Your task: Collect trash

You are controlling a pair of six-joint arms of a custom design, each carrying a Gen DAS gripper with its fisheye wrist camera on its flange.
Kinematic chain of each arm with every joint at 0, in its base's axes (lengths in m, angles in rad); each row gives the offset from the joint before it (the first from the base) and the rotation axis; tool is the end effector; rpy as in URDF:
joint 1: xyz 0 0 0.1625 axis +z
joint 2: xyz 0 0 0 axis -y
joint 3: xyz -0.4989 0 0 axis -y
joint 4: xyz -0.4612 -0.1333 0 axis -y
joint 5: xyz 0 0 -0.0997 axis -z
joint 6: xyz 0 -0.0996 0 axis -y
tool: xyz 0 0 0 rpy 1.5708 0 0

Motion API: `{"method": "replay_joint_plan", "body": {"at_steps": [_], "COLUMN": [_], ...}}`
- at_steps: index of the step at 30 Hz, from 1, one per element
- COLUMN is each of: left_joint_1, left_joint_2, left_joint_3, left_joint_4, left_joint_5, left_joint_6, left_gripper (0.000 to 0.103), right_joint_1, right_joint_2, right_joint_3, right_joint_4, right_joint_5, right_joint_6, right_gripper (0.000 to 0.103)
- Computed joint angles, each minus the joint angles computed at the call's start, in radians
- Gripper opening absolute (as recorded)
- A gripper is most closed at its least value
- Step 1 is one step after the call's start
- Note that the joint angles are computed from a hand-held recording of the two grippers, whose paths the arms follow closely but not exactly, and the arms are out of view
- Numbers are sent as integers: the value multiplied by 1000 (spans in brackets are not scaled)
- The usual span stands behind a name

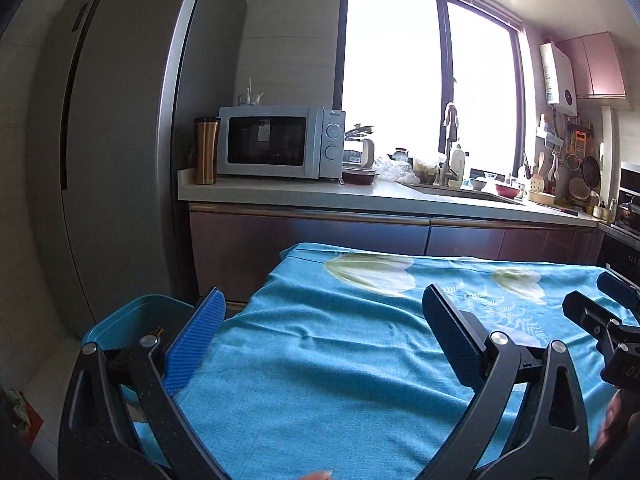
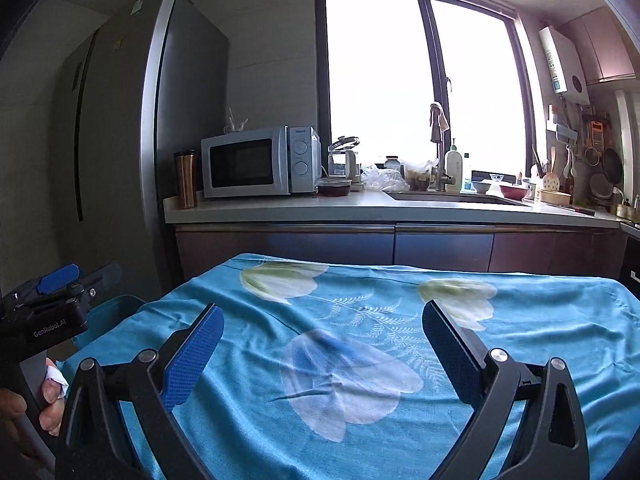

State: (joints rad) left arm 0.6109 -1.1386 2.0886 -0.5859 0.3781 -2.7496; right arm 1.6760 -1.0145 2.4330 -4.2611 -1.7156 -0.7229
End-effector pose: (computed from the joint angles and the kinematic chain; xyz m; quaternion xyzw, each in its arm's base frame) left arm -0.2604 -0.4581 0.1341 0.1777 0.7309 -0.5802 0.3124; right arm 0.1663 -0.4419 0.1966 0.2835 -0.7519 0.5466 0.2355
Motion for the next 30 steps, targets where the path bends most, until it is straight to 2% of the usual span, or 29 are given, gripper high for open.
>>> {"method": "replay_joint_plan", "body": {"at_steps": [16,30], "left_joint_1": [-13,-16], "left_joint_2": [11,16], "left_joint_3": [16,24], "left_joint_4": [-87,-115], "left_joint_5": [-8,3], "left_joint_6": [92,115], "left_gripper": [97,97], "right_joint_1": [-4,0], "right_joint_2": [-13,-21], "right_joint_3": [13,13], "right_joint_4": [-12,-8], "right_joint_5": [10,6], "right_joint_6": [2,-2], "right_gripper": [96,96]}}
